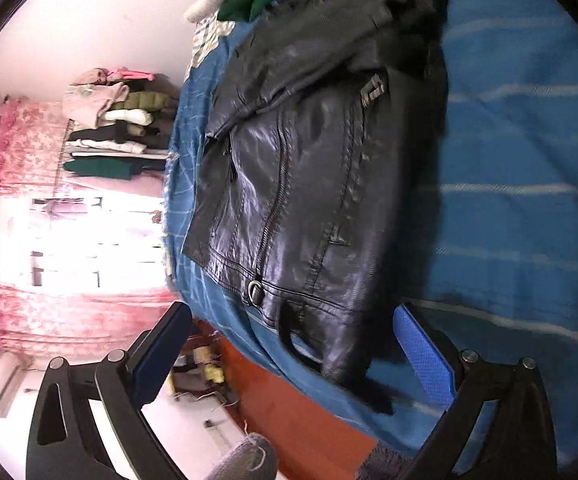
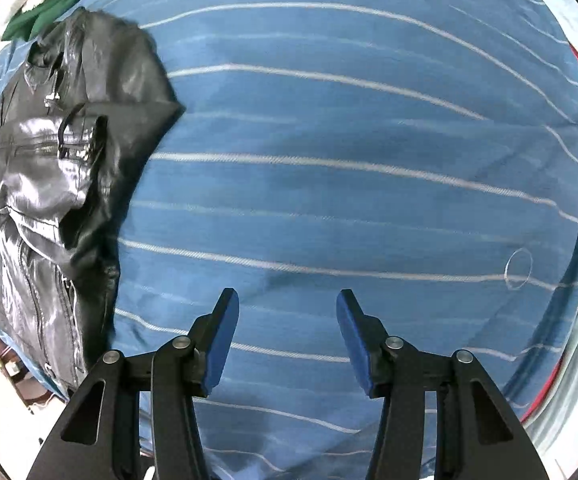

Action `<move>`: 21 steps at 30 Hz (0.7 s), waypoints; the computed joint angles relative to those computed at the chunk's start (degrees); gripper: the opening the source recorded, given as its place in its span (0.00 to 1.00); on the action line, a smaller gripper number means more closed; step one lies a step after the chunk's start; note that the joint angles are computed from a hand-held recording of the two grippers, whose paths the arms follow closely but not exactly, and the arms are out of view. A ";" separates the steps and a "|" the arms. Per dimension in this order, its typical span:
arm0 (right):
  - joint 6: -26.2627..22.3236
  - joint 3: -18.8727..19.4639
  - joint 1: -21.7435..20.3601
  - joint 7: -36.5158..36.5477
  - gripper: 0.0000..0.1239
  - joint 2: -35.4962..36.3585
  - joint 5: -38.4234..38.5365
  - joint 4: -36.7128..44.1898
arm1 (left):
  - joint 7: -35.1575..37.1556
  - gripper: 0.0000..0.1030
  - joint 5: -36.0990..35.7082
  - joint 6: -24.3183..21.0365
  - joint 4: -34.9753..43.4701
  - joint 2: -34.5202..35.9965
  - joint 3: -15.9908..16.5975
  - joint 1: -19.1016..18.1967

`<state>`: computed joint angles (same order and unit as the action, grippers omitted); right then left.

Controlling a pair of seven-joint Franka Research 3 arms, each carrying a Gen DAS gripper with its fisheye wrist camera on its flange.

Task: Fold large clothes

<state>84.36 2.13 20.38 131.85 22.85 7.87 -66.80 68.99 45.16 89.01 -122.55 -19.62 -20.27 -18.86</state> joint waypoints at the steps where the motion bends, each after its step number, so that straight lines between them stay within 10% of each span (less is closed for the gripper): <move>1: -0.14 -0.17 -0.30 -0.52 0.43 0.02 -0.16 0.18 | -0.70 1.00 0.41 -0.83 0.11 1.31 -0.30 0.32; 6: -1.46 -0.28 -1.78 -1.31 0.43 6.27 2.00 9.08 | -6.93 1.00 3.96 -1.04 0.11 6.33 1.19 2.03; 9: 9.70 0.71 -4.23 -3.23 0.54 3.78 8.78 1.70 | -9.47 0.93 4.54 1.06 1.84 7.21 2.70 2.89; 13: 27.88 3.94 -8.97 -13.22 0.67 2.17 25.02 -8.25 | -8.13 0.15 -3.80 5.98 3.98 6.01 5.51 3.83; 21: 41.89 8.09 -8.76 -12.24 0.58 13.03 40.81 -3.50 | -3.68 0.09 -8.54 10.77 5.59 2.69 6.56 6.10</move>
<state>126.25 10.21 11.62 119.61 35.88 48.68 -70.30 65.32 36.62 99.78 -116.96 -16.92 -13.71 -12.76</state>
